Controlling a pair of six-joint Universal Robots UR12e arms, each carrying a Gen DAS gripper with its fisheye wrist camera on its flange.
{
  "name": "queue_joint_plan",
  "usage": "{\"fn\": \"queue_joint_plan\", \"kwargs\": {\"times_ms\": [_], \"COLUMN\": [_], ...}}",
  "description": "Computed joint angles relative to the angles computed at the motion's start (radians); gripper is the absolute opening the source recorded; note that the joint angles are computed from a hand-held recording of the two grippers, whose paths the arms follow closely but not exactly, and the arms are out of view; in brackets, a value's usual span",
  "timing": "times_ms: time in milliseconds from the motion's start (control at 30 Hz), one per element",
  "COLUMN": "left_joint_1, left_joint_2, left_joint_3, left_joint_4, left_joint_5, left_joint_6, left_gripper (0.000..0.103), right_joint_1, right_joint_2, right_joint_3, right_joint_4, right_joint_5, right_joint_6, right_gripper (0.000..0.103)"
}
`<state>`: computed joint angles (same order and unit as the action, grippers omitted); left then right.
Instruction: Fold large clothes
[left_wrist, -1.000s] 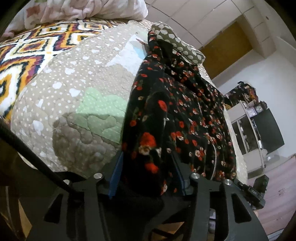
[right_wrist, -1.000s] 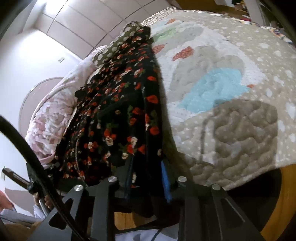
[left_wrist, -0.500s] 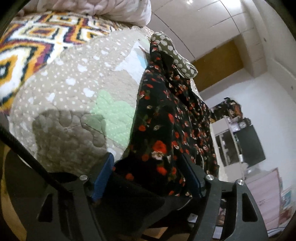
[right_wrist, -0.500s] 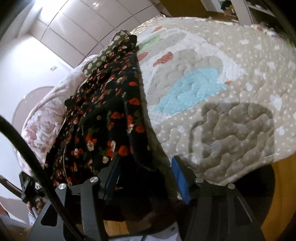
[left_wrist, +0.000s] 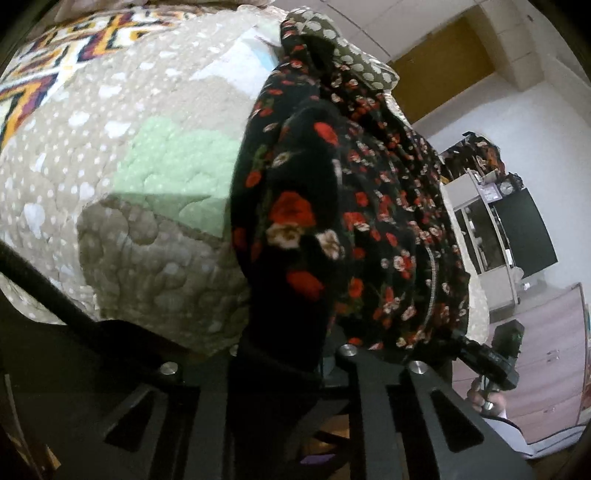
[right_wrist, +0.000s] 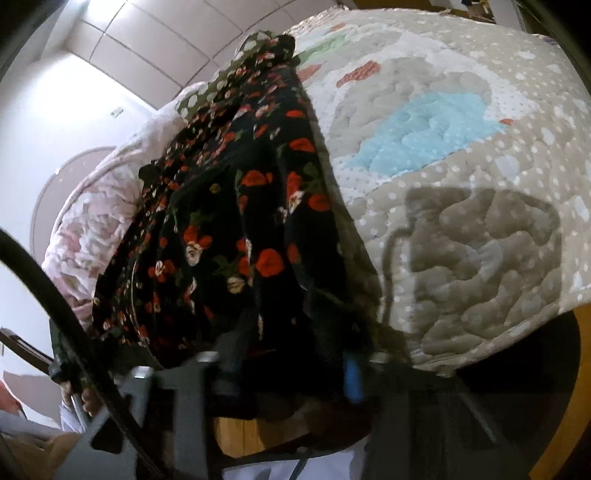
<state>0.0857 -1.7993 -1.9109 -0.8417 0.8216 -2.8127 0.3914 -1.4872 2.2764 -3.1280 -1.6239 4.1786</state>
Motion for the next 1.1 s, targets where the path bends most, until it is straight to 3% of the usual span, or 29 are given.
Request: {"fn": "queue_joint_plan", "kwargs": {"times_ms": [67, 200, 300, 400, 500, 600, 667, 700, 800, 867, 933, 1033, 1100], "left_joint_1": [0.004, 0.025, 0.034, 0.019, -0.015, -0.069, -0.105, -0.129, -0.167, -0.177, -0.181, -0.189, -0.184], "left_joint_2": [0.010, 0.024, 0.014, -0.024, -0.094, -0.191, -0.262, -0.313, -0.425, -0.486, -0.509, -0.547, -0.567], "left_joint_3": [0.004, 0.026, 0.066, 0.137, 0.250, 0.398, 0.510, 0.590, 0.759, 0.850, 0.874, 0.937, 0.965], "left_joint_4": [-0.014, -0.077, -0.112, -0.072, 0.010, 0.094, 0.094, 0.071, -0.016, -0.086, -0.076, -0.092, -0.078], "left_joint_5": [-0.021, -0.107, -0.190, -0.225, -0.216, -0.136, -0.060, 0.001, 0.097, 0.100, 0.091, 0.061, -0.005], "left_joint_6": [0.003, -0.010, -0.067, -0.162, -0.289, -0.424, -0.488, -0.502, -0.536, -0.564, -0.581, -0.553, -0.580], "left_gripper": [0.013, 0.013, 0.013, 0.013, 0.013, 0.013, 0.014, 0.016, 0.021, 0.023, 0.026, 0.041, 0.046], "right_joint_1": [-0.016, -0.038, -0.055, -0.080, -0.118, -0.166, -0.200, -0.222, -0.274, -0.287, -0.303, -0.319, -0.334], "right_joint_2": [-0.006, -0.040, -0.061, -0.063, -0.043, 0.000, 0.049, 0.084, 0.170, 0.217, 0.250, 0.273, 0.277], "right_joint_3": [0.002, -0.003, -0.027, -0.085, -0.168, -0.266, -0.339, -0.383, -0.478, -0.528, -0.552, -0.539, -0.526], "right_joint_4": [-0.011, -0.040, -0.090, -0.102, -0.083, -0.043, -0.011, 0.023, 0.155, 0.278, 0.337, 0.302, 0.259], "right_joint_5": [0.052, 0.134, 0.174, 0.185, 0.178, 0.139, 0.126, 0.118, 0.088, 0.027, 0.015, 0.014, 0.049], "right_joint_6": [-0.013, -0.050, -0.091, -0.152, -0.238, -0.304, -0.316, -0.302, -0.246, -0.224, -0.185, -0.149, -0.137], "right_gripper": [0.019, 0.017, 0.016, 0.016, 0.016, 0.016, 0.016, 0.016, 0.019, 0.020, 0.020, 0.020, 0.021]}}
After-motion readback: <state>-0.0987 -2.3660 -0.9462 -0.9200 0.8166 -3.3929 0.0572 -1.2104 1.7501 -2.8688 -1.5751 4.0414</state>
